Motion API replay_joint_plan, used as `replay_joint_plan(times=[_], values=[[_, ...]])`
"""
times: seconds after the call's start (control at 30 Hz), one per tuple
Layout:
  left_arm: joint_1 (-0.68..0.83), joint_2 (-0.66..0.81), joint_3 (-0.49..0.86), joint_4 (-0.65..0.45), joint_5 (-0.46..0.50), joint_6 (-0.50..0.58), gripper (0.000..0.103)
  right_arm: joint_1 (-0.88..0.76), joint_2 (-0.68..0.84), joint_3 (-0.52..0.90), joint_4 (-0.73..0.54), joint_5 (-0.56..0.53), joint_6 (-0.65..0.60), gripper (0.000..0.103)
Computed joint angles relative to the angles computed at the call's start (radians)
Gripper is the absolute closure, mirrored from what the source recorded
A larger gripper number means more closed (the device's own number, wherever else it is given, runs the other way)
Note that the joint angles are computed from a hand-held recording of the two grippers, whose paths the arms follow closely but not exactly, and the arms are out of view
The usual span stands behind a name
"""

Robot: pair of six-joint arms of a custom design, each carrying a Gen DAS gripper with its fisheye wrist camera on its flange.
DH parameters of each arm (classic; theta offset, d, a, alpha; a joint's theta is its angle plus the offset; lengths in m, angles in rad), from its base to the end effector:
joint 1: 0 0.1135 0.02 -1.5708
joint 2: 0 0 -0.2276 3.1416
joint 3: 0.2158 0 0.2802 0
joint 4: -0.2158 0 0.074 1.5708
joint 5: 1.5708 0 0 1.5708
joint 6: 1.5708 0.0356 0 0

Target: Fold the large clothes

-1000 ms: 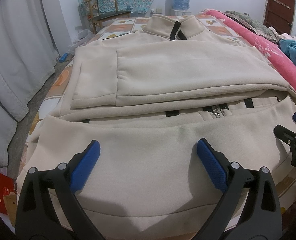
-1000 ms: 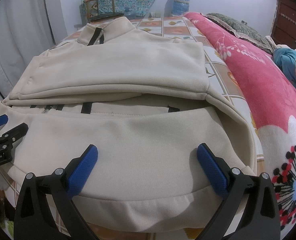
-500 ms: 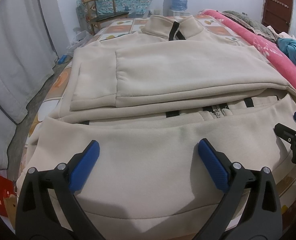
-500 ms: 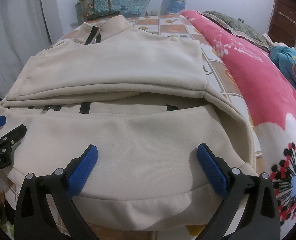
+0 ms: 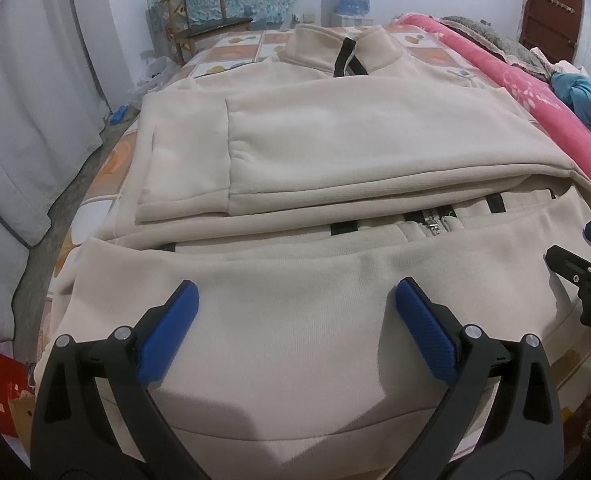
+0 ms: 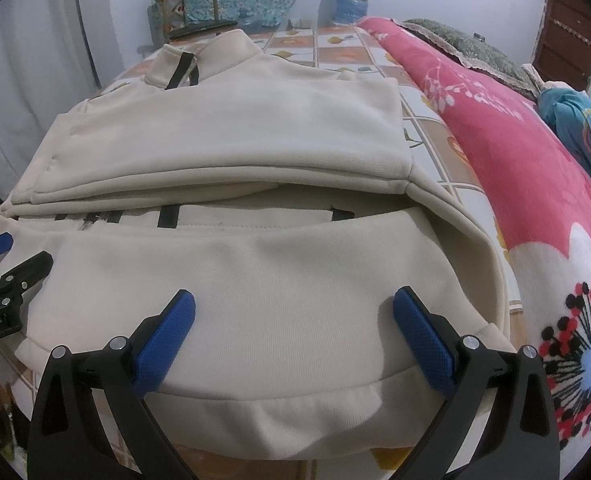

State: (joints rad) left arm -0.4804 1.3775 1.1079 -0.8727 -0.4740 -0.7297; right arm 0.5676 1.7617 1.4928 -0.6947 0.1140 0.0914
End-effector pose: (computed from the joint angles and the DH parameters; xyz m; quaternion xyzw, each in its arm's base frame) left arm 0.2735 -0.1242 0.2257 -0.1676 0.9362 0.0711 0.3005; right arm 0.3440 0.2145 0.2323 -0.2081 0.9299 0.0451 0.3000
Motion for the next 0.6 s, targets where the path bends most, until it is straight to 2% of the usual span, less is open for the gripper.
replay_joint_plan(times=[0.6], values=[[0.019,0.019,0.031,-0.027,0.038,0.015,0.007,-0.003,-0.001,-0.004,-0.001,-0.009,0.006,0.006]])
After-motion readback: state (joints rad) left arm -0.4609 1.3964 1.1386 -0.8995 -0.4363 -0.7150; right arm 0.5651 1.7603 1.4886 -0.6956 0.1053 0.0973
